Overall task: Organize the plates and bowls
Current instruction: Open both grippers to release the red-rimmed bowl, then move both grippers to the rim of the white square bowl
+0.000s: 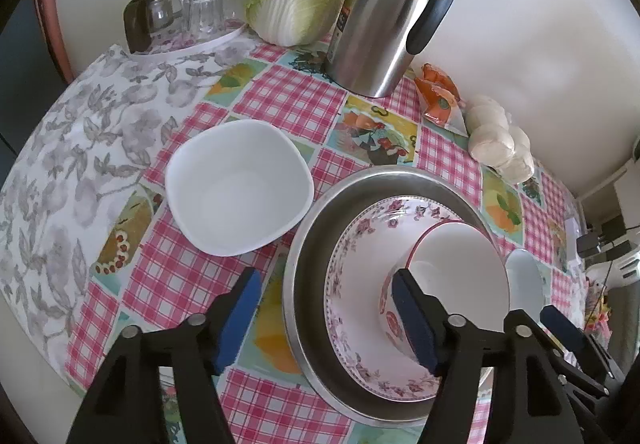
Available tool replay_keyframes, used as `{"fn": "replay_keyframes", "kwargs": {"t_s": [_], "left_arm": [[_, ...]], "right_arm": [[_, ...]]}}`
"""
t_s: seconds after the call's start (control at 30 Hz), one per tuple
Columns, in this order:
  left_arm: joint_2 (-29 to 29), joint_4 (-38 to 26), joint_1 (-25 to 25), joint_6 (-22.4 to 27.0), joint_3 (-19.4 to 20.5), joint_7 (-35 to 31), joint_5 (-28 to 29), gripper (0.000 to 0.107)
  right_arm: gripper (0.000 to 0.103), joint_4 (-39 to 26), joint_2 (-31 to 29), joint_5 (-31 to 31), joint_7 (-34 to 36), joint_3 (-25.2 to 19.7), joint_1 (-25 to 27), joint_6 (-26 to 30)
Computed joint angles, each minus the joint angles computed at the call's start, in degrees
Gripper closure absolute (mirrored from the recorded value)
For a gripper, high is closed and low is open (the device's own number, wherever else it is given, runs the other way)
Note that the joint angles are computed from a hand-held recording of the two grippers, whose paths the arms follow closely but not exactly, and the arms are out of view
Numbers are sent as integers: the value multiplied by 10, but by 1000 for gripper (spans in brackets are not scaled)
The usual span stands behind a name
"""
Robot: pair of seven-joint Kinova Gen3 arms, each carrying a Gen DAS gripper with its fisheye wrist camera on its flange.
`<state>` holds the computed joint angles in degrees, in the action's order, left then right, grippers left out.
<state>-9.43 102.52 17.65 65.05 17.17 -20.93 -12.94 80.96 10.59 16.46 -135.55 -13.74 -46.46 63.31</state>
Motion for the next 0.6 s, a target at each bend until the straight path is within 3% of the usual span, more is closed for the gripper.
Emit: {"fn": "replay_keyframes", "kwargs": {"t_s": [0.13,0.37,0.43,0.6], "left_arm": [[9,-6,4,11,4,1,-8,24],[11,-5,10,20,2,16,-23,19],[10,-4,11,23,5,23,-31,10],[8,-2,12,26,7,34,-40,6]], "right_arm": [[20,1,1,-2,4,0,1,-2],[17,7,-2,-1,6,0,1,-10],[7,10,-3,2,5,-1,1,-16],[7,15,-6,4,3,-2,0,-27]]}}
